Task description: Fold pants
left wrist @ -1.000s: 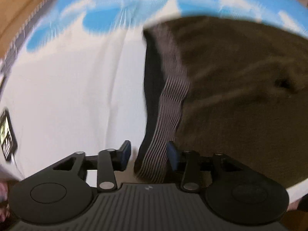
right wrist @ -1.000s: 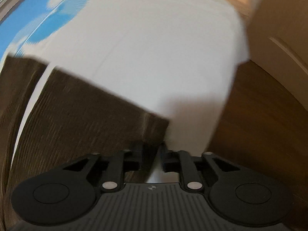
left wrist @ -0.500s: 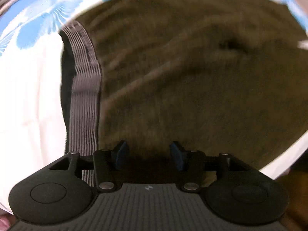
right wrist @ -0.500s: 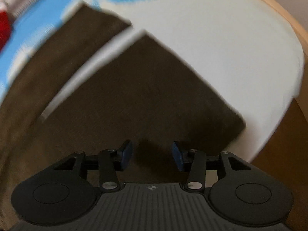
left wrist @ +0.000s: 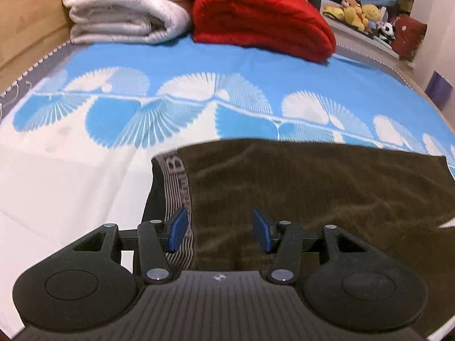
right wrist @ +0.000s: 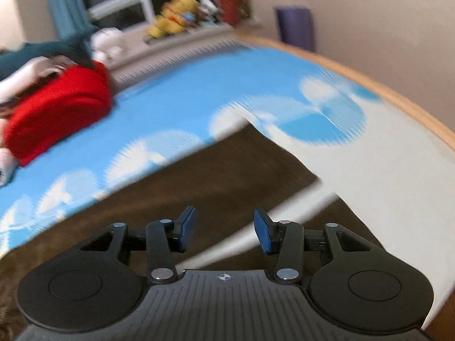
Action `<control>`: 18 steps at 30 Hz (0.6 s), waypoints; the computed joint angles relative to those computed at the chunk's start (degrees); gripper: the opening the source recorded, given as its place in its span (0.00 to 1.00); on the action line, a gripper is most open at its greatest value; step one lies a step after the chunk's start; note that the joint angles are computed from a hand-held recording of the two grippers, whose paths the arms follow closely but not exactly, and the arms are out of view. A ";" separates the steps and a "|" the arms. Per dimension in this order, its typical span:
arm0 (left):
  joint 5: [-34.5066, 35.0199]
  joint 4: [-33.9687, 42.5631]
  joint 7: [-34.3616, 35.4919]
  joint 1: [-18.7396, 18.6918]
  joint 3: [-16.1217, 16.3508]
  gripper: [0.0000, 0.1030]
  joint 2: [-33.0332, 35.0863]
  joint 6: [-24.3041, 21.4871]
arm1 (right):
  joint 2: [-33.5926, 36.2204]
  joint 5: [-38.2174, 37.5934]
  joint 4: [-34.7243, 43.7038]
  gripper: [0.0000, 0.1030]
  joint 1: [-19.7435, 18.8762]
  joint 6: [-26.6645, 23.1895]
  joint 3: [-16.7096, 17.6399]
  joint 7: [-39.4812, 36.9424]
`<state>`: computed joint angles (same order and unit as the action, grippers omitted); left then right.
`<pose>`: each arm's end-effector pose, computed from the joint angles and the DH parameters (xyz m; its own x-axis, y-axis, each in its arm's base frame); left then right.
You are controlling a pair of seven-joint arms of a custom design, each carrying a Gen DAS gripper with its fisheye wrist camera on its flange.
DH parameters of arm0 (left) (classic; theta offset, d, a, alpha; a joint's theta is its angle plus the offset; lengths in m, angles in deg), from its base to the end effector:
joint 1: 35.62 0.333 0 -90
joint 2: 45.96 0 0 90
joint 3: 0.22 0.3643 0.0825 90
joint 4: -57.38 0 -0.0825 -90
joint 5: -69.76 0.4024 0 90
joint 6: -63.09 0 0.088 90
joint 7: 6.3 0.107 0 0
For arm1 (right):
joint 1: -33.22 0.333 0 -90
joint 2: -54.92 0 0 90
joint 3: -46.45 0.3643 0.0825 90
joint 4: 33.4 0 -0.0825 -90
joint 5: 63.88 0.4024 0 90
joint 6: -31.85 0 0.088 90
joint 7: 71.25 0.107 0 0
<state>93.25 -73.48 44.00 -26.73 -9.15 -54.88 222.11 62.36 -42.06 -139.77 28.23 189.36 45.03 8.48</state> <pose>0.5433 -0.0215 0.5259 0.3225 -0.9447 0.0596 -0.7179 -0.2851 -0.6351 0.6611 -0.0884 0.5774 -0.1321 -0.9667 -0.2191 -0.6884 0.2485 -0.6814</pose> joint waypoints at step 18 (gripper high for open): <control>3.36 18.91 -4.75 -5.97 7.46 0.01 18.60 -3.95 | 7.04 -0.90 13.14 0.05 5.34 -4.91 4.45 1.49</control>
